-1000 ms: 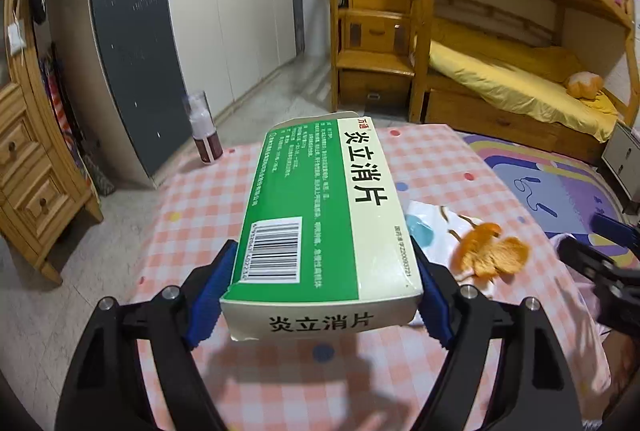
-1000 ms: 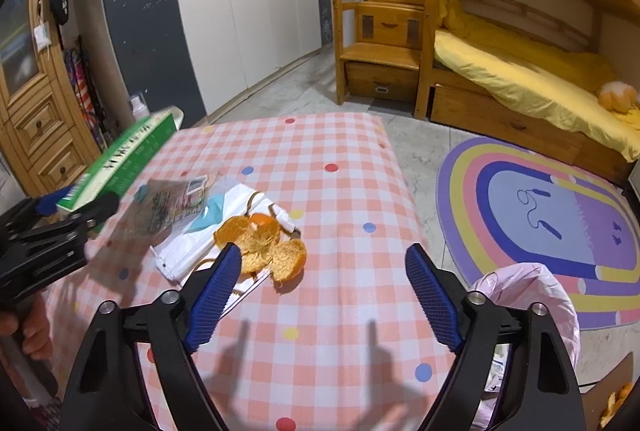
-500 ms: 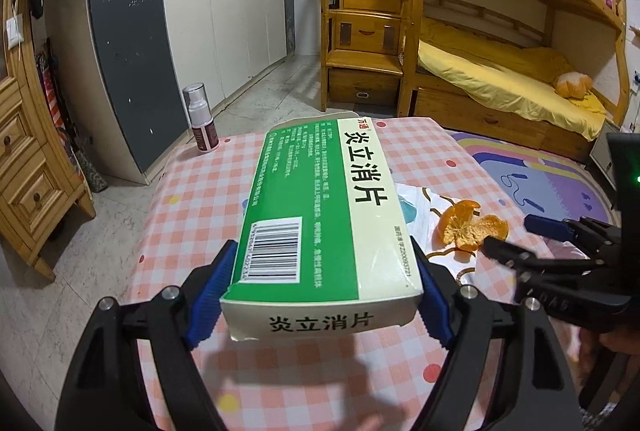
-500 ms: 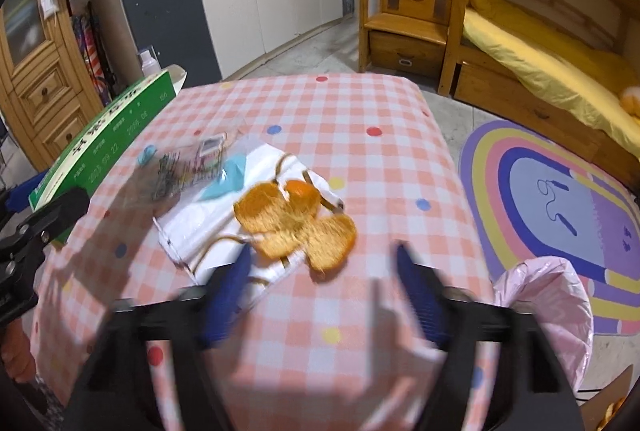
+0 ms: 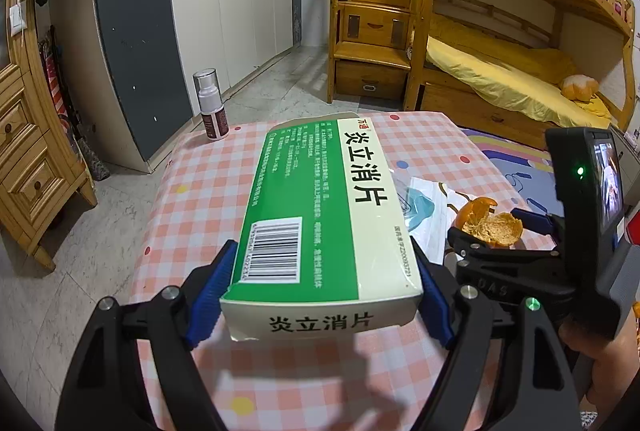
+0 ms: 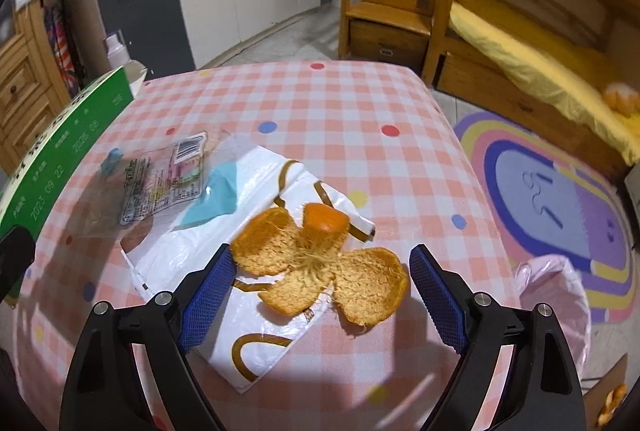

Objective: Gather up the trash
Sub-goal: 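Grasp the orange peel with the right tool while the left tool holds the box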

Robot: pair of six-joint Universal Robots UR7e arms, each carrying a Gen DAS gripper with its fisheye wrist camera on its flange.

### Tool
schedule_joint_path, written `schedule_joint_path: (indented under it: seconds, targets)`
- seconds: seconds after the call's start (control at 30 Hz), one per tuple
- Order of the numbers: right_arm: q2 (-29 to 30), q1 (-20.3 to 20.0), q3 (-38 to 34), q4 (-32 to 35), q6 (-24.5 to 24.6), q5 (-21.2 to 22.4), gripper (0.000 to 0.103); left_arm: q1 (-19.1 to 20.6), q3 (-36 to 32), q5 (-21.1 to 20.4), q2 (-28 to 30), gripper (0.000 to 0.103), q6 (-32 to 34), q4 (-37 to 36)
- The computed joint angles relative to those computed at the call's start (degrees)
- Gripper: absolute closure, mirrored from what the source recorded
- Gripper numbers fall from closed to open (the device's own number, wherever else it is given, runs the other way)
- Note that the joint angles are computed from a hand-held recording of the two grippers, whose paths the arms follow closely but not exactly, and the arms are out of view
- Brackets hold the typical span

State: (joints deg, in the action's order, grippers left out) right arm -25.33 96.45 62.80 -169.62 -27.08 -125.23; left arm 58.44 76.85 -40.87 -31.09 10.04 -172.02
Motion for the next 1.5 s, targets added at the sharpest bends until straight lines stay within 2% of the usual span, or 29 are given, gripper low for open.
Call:
schedule_joint_path:
  seconds: [0.07,0.33,0.47,0.6,0.73,0.8,0.87,1.03,1.13,1.4,1.5]
  targets:
    - [-1.5,-0.5,1.3,1.9,1.8,1.9,0.033,0.0,0.1,-0.2,-0.1,0.025,0.0,0.0]
    - [-3.6,-0.6,4.6,-0.4,-0.5,4.6,0.062,0.0,0.4,-0.3,-0.2,0.025,0.6,-0.6]
    - [-3.9,-0.3,5.2,-1.4,-2.0,5.2,0.075,0.0,0.4,-0.4,-0.2,0.025,0.4,-0.4]
    - [-4.9,-0.4,6.5,-1.1,-2.5,6.6,0.078,0.1,0.2,-0.5,-0.2,0.025,0.4,-0.3]
    - [-5.5,-0.6,7.4,-0.9,-3.7,7.3,0.072,0.0,0.3,-0.5,-0.2,0.025,0.4,-0.3]
    - [-5.6,-0.6,7.6,-1.2,-4.2,7.8,0.063,0.1,0.2,-0.6,-0.2,0.025,0.7,-0.3]
    - [-5.6,-0.6,7.7,-1.6,-4.7,7.9,0.049,0.1,0.1,-0.7,-0.1,0.025,1.0,-0.3]
    - [-5.3,-0.3,7.9,-3.1,-5.4,7.7,0.032,0.0,0.2,-0.5,0.0,0.025,1.0,-0.3]
    - [-5.0,-0.2,7.8,-5.1,-5.4,7.6,0.015,0.1,0.1,-0.4,0.0,0.025,0.7,-0.3]
    - [-0.3,0.2,1.6,-1.4,-4.5,2.1,0.014,0.1,0.1,-0.4,-0.1,0.025,0.2,0.3]
    - [-1.0,-0.4,1.3,2.1,-0.9,3.7,0.015,0.3,0.0,-0.5,-0.2,0.025,0.1,0.5]
